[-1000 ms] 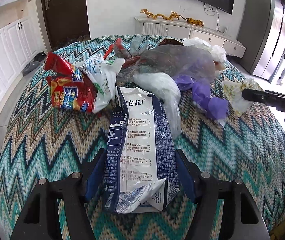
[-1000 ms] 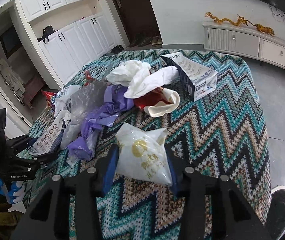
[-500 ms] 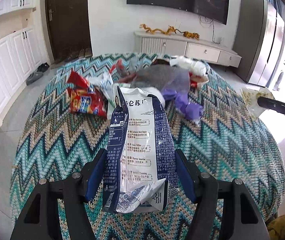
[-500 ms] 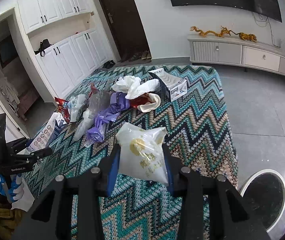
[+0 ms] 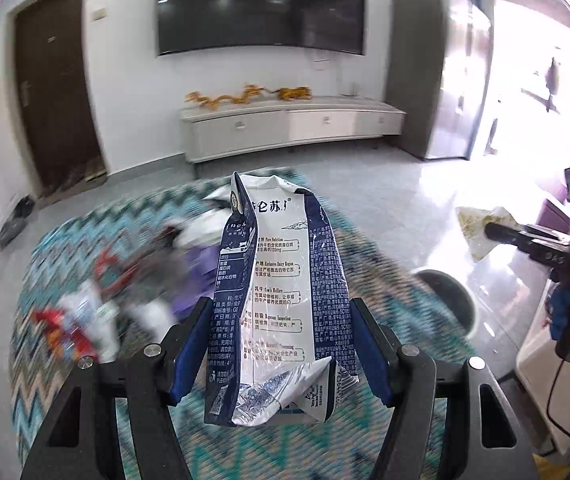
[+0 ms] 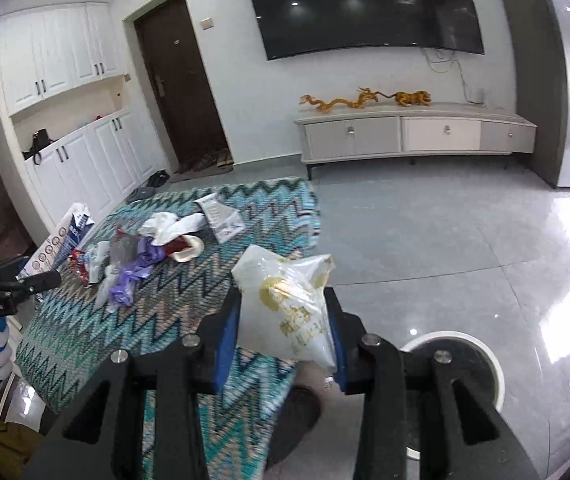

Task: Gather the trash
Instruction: 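Carry both bags to the bin and release them inside, then return both open tools from the bin to the blanket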

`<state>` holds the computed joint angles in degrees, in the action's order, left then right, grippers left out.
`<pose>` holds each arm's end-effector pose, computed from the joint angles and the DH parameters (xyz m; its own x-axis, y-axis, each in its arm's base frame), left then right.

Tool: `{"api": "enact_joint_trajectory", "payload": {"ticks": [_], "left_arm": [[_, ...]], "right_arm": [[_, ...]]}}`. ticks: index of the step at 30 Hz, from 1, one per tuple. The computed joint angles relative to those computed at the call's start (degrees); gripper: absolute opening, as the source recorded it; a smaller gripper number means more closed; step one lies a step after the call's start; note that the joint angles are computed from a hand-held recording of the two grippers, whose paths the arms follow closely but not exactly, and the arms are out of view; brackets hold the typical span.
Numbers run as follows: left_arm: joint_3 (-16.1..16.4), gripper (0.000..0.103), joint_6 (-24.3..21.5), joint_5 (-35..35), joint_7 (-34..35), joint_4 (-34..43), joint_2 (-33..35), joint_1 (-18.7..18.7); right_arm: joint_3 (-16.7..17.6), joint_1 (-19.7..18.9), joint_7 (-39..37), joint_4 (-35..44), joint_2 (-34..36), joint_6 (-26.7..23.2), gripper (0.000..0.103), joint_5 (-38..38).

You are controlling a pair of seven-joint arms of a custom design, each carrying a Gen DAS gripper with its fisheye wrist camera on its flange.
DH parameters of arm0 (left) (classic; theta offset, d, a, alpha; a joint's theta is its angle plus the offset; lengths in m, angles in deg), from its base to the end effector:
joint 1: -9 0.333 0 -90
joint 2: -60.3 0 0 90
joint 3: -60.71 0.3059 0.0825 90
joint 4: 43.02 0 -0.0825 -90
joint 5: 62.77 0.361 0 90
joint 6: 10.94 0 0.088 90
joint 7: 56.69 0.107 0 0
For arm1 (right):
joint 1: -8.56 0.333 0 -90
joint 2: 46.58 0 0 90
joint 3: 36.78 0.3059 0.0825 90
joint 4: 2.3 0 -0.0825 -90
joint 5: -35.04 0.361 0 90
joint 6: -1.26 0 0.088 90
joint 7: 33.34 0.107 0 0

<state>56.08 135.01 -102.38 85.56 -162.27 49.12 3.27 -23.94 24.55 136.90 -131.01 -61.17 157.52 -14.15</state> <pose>0.5172 -0.0893 0.5821 -0.6077 -0.7940 0.0149 -0.5412 0.4003 -0.7395 0.4198 0.2728 0.5405 -0.1016 -0.9723 -0.2107 -0.5938 0.2292 -0.7713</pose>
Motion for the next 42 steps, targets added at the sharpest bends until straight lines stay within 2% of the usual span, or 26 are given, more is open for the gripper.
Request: {"api": "enact_joint_trajectory", "payload": {"ticks": [5, 10, 15, 23, 26, 28, 31, 34, 39, 42], "left_arm": [[-4.65, 0.065, -2.71, 2.96, -1.64, 6.19, 5.28, -4.09], [-9.04, 0.065, -6.74, 8.8, -7.0, 13.98, 13.59, -8.15], [-11.7, 0.066, -10.35, 14.79, -13.16, 22.01, 22.59, -12.07], [-12.5, 0.066, -16.04, 21.34, -21.04, 35.91, 36.05, -16.22], [-12.74, 0.066, -18.94, 21.91, -22.77, 41.05, 40.4, -16.84], [-12.82, 0.07, -20.95, 22.18, -23.68, 44.43, 43.21, -17.2], [-12.94, 0.074, -21.65, 21.82, -24.84, 46.84, 45.25, -17.22], [-13.44, 0.074, -19.8, 20.77, -24.29, 45.15, 44.26, -16.7], [-13.87, 0.074, -12.06, 19.03, -21.36, 37.35, 37.93, -15.27], [-14.14, 0.074, -7.18, 17.47, -19.18, 31.55, 33.01, -14.23]], "right_arm": [[-1.33, -2.11, 1.79, -11.15, -8.49, -3.81, 0.037, 2.92], [-3.25, -5.11, 2.31, -19.31, -10.87, -1.64, 0.037, 6.41], [-4.24, -9.59, 3.47, -24.08, -8.47, 4.75, 0.037, 6.73], [-3.6, -16.96, 8.62, -24.35, 0.5, 13.75, 0.039, 1.33], [-4.66, -17.57, 10.53, -22.91, 4.74, 15.47, 0.044, -1.28], [-5.75, -17.14, 11.94, -22.31, 6.47, 15.5, 0.054, -2.39], [-7.63, -16.24, 13.79, -22.59, 7.61, 16.2, 0.054, -3.63], [-8.48, -14.81, 13.32, -23.49, 6.61, 14.71, 0.057, -2.36], [-7.41, -14.08, 14.42, -25.43, 1.82, 11.87, 0.058, -1.11], [-6.3, -12.91, 12.88, -25.96, -2.67, 8.31, 0.058, 1.36]]}}
